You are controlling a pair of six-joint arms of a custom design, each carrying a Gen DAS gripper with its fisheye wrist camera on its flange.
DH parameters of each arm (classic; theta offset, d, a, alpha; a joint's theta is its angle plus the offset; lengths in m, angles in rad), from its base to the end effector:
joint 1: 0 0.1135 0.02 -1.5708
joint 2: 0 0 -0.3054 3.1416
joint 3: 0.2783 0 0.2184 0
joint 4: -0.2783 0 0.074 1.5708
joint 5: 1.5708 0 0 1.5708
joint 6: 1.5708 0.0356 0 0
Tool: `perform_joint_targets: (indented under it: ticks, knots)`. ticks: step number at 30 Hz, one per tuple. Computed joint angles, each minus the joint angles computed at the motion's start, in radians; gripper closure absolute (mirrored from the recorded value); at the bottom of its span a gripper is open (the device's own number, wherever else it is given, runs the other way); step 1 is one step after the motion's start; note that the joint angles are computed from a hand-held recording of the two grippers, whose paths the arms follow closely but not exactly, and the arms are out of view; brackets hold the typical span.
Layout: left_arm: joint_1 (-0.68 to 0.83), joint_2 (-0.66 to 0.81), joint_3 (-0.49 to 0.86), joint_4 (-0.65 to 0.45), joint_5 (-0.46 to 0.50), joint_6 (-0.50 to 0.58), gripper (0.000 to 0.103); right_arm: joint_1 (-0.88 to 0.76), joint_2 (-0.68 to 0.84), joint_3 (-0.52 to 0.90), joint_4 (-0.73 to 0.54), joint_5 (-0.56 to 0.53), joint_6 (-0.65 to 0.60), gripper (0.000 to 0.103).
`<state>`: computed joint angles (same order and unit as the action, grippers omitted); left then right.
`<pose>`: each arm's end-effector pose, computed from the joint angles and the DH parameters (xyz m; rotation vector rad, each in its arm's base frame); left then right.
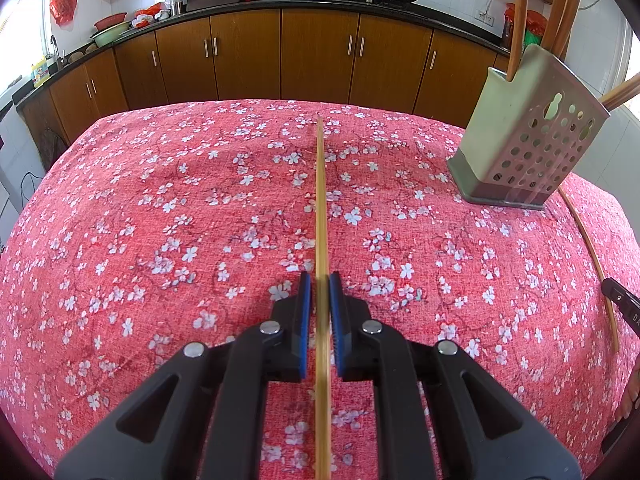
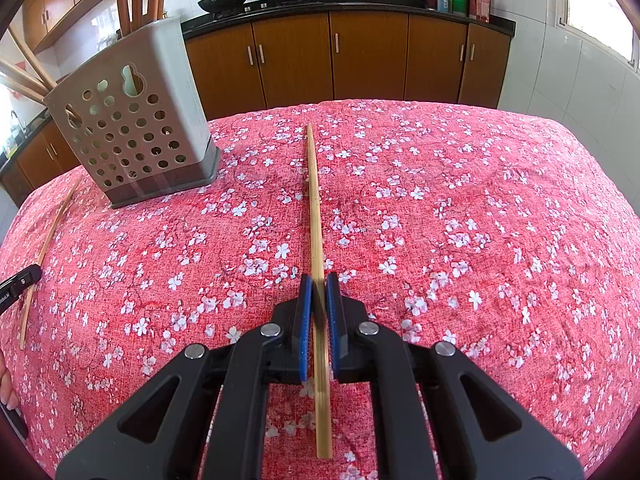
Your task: Organize utensils
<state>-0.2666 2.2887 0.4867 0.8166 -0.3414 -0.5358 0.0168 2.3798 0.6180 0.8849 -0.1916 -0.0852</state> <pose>0.2835 -0.0651 0.0357 -0.4593 2.4339 0.1014 0.3295 0.0123 0.0230 -0.2086 2.4274 0.2037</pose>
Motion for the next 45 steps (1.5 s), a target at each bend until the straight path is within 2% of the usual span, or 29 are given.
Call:
perform_joint_targets:
  ticks: [15,20,24,33,41,45]
  knots:
    - [0.001,-0.001,-0.001,0.001,0.003,-0.001,0.091,0.002,-0.002,0.001,-0.002,0.001,0.003,0.094]
    - [-0.034,-0.023,-0.01,-0.035,-0.024,0.008,0.089,-0.023,-0.005,-0.019,0.008,-0.041,0.003,0.094]
    - [-0.051,-0.015,-0.043,0.005,-0.038,-0.003,0.089,-0.049,-0.01,-0.033,0.011,-0.083,0.009,0.094]
    - [-0.059,-0.013,-0.056,0.019,-0.039,-0.017,0.089,-0.01,-0.021,-0.048,0.024,-0.014,0.004,0.094]
    - [-0.039,-0.022,-0.076,0.036,-0.03,0.005,0.089,-0.008,-0.021,-0.052,0.029,-0.01,0.001,0.094]
    - [-0.061,-0.042,-0.089,0.004,-0.052,0.005,0.094,-0.035,-0.023,-0.071,0.043,-0.045,-0.013,0.095]
